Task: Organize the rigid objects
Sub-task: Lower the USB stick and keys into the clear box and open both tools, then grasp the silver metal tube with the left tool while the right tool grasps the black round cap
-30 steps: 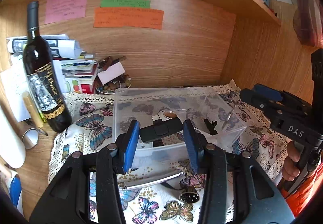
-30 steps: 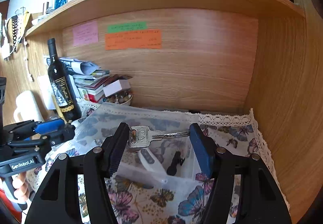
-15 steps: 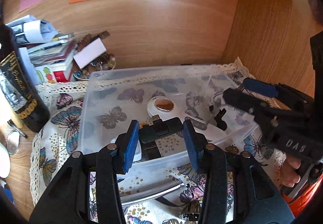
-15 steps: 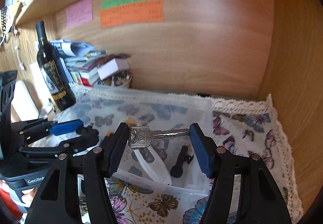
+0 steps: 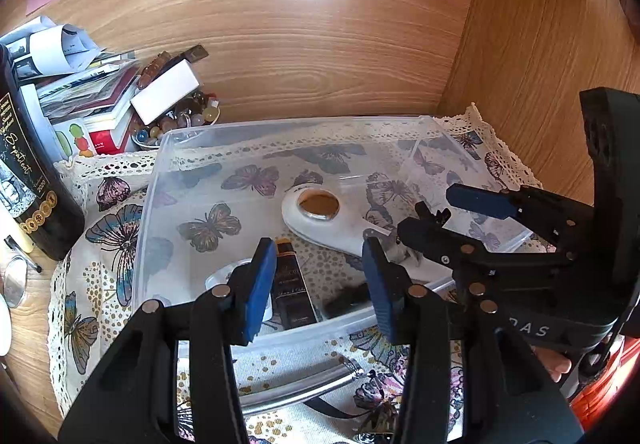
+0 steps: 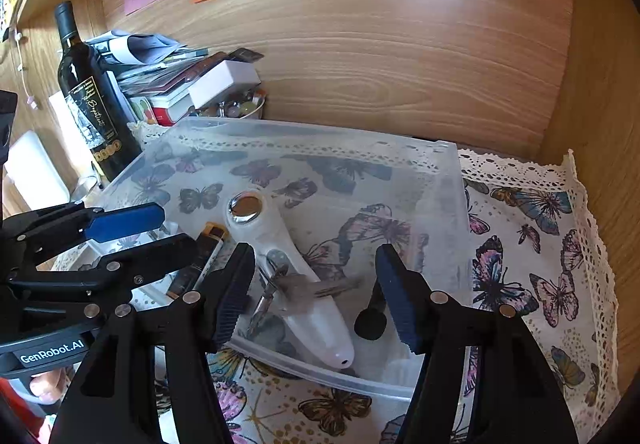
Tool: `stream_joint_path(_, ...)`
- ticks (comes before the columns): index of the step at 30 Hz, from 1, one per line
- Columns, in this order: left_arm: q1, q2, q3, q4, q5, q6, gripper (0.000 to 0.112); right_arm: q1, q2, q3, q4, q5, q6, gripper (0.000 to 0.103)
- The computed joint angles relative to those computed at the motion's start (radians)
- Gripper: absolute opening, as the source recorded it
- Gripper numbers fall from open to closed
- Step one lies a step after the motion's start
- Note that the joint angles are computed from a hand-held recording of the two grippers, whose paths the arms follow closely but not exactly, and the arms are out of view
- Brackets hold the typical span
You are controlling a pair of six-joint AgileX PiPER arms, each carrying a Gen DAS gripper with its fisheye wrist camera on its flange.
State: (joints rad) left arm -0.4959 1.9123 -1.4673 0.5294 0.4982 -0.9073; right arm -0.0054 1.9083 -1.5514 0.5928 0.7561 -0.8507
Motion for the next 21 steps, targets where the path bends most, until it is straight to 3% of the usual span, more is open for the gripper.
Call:
stream_joint_path(6, -0.019, -0.05, 0.052, 0.054, -0.013, -0.066, 0.049, -0.015, -0.03, 0.014, 0.022, 0.009, -0.011, 0.068)
stream_joint_path(12, -0.061, -0.159, 0.172, 0.259, -0.015, -0.272, 0.064, -0.029, -0.105, 0.082, 0.081, 0.002, -0.079, 0.068)
stream_joint_path(17, -0.115, -0.242, 0.273, 0.412, 0.072, -0.43, 0.071, -0.027, -0.185, 0.178, 0.129, -0.009, -0.155, 0.069)
stream_joint_path(21, -0.129, -0.297, 0.359, 0.444, 0.093, -0.492, 0.073, -0.018, -0.237, 0.255, 0.158, -0.009, -0.197, 0.074)
